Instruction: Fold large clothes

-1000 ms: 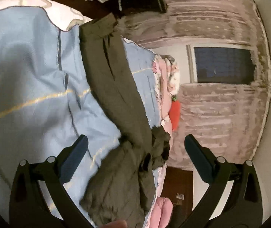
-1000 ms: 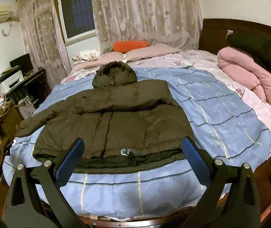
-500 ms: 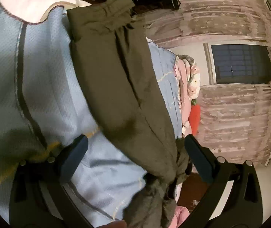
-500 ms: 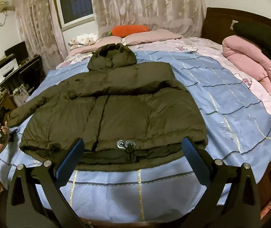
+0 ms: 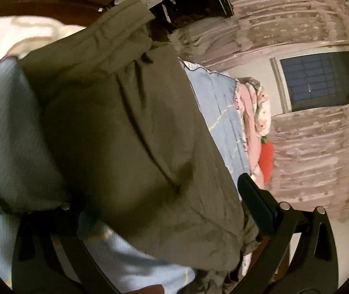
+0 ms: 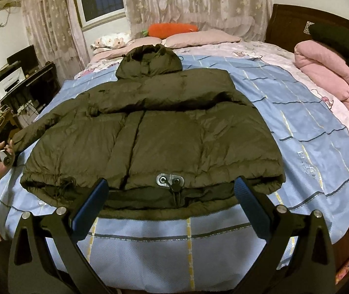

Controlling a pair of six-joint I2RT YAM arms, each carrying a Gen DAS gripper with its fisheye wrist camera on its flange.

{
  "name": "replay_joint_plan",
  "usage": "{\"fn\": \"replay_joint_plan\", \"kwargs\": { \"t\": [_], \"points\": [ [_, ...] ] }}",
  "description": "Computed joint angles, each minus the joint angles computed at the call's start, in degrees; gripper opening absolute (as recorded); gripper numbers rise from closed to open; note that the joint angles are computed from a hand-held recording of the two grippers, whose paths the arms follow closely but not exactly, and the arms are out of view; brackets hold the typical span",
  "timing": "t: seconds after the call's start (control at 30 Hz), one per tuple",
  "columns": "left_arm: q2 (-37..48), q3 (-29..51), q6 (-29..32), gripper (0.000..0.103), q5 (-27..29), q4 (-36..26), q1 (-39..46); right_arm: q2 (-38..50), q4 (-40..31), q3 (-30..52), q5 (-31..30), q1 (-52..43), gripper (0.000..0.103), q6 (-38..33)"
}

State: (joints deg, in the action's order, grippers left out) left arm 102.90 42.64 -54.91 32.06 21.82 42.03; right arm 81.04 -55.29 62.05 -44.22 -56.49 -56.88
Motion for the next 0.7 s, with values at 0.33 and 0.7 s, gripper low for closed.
{"fn": "replay_joint_plan", "kwargs": {
  "t": [0.33, 0.7],
  "points": [
    [3.39, 5.52, 3.01, 0.101, -2.56, -0.79, -1.21, -0.24, 2.59, -1.16, -0.57, 1.34, 0.102, 1.69],
    [1.78, 10.51, 10.49, 0.026, -9.5, -13.71, -3.38, 0.34, 3.68, -1.68, 0.08, 2.79, 0.102, 2.44]
  ]
}}
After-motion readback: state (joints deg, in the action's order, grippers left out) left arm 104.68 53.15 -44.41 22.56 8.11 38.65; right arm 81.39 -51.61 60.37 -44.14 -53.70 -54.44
